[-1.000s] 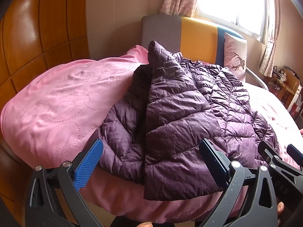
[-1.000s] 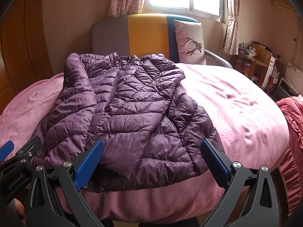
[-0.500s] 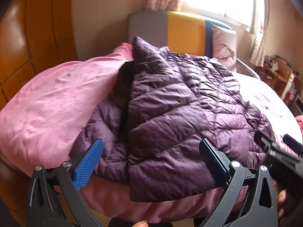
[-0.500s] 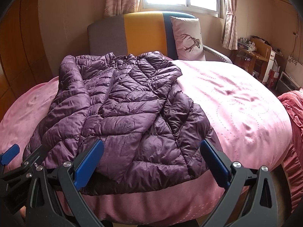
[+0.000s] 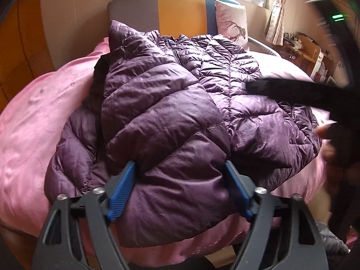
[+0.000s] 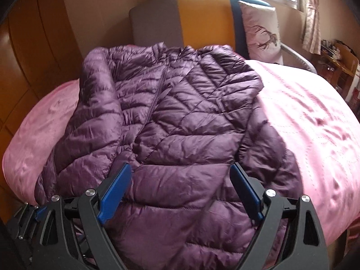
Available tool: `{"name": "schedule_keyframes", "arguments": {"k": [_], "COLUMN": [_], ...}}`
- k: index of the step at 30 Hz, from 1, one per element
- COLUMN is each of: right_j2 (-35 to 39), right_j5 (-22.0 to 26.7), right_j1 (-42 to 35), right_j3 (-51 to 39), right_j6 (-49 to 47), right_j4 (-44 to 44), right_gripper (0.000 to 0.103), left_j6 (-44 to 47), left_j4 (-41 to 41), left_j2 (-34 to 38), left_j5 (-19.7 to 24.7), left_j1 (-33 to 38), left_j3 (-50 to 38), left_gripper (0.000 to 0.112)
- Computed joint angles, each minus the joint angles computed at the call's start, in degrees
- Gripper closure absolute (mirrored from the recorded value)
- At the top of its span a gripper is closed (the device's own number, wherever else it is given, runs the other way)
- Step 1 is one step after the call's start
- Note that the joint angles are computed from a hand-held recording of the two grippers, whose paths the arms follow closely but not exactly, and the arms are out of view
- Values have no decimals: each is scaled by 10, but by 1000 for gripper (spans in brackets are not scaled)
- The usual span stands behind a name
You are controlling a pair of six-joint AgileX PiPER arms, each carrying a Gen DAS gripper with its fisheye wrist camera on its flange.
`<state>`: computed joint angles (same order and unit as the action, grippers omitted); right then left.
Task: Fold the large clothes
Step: 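Grasp the jacket sleeves with the left and right grippers and lift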
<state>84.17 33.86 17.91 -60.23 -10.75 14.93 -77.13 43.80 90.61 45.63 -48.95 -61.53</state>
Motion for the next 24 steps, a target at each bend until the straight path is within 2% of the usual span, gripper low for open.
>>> {"name": "schedule_keyframes", "arguments": {"k": [1,2,3,4,5,6,8,11,13,15,17,22,24], "right_j2": [25,42,45,39,29,16,-14,-49,-43,-22,21,153,213], "right_j5": [4,5,-1,-12,-19,-21,-18,-18,-20,-25,-11,33,70], "right_j1": [14,23,29,34,36,32,7,-70,-127,-174,-225,-319,-345], "right_j3": [-10,-13,-8,0,7,12,17,8,-17,-45,-94,-238,-315], "right_j6": [5,-1,-8,-17,-26,-41,-72,-117,-118,-94,-71,21,62], "right_j4": [-17,-26,-33,-42,-49,-46,-34,2,-7,-35,-51,-111,-131], "right_gripper": [32,48,60,68,80,87,90,90,90,90,90,91,90], "left_j6": [4,13,22,28,35,38,51,72,102,119,145,183,163], "left_j4": [-1,-5,-12,-19,-28,-37,-56,-90,-119,-126,-142,-150,-130], "left_j2": [-5,-12,-25,-37,-52,-71,-104,-159,-189,-199,-197,-141,-118], "left_j5": [-9,-21,-36,-47,-60,-73,-90,-114,-121,-107,-105,-69,-35], "left_j1": [2,8,17,24,34,49,79,153,215,270,327,466,507], "left_j3": [6,12,21,28,36,47,65,89,99,96,89,38,16], "left_gripper": [59,72,77,85,89,90,93,93,93,93,93,93,93]}}
